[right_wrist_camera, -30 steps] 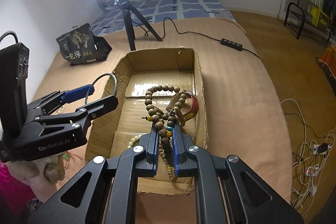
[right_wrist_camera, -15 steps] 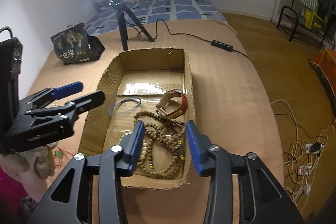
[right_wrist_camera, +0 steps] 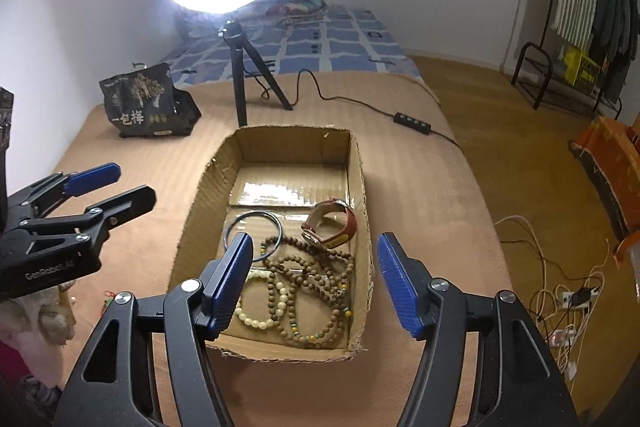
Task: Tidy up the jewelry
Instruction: 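Withdraw both tools from the box back over the cloth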
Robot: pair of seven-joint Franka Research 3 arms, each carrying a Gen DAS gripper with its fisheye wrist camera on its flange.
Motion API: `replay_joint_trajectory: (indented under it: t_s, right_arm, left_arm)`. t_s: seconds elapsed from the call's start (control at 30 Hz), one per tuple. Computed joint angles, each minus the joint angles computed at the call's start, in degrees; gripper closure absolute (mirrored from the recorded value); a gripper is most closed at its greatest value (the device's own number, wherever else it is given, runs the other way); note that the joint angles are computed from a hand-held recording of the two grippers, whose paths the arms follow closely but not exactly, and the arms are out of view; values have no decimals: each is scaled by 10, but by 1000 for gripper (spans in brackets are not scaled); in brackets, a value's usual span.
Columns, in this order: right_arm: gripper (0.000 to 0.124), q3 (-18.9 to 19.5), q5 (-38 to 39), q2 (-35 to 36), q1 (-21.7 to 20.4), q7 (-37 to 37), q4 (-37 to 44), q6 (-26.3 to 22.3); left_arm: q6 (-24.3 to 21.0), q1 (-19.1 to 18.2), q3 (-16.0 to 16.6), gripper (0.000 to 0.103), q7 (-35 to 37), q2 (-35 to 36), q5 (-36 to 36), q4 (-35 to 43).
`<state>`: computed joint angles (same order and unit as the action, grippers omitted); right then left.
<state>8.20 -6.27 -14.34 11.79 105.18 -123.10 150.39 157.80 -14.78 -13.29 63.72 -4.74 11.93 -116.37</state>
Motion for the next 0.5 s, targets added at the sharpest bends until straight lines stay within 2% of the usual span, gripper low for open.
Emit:
replay_joint_trajectory:
  t_s: [0.1, 0.23, 0.3, 0.5]
  right_arm:
    - [60, 8, -12, -7, -3, 17, -4, 6]
    - [49, 21, -36, -17, -11, 52, -13, 18]
    - [48, 33, -59, -24, -19, 80, -19, 25]
    - [48, 34, -45, -29, 5, 67, -22, 38]
  left_arm:
    - [-1, 4, 5, 28, 3, -22, 2, -16]
    - [-9, 13, 10, 28, 8, -54, 17, -38]
    - [-11, 18, 15, 28, 14, -72, 21, -51]
    - [-27, 36, 33, 28, 19, -117, 12, -84]
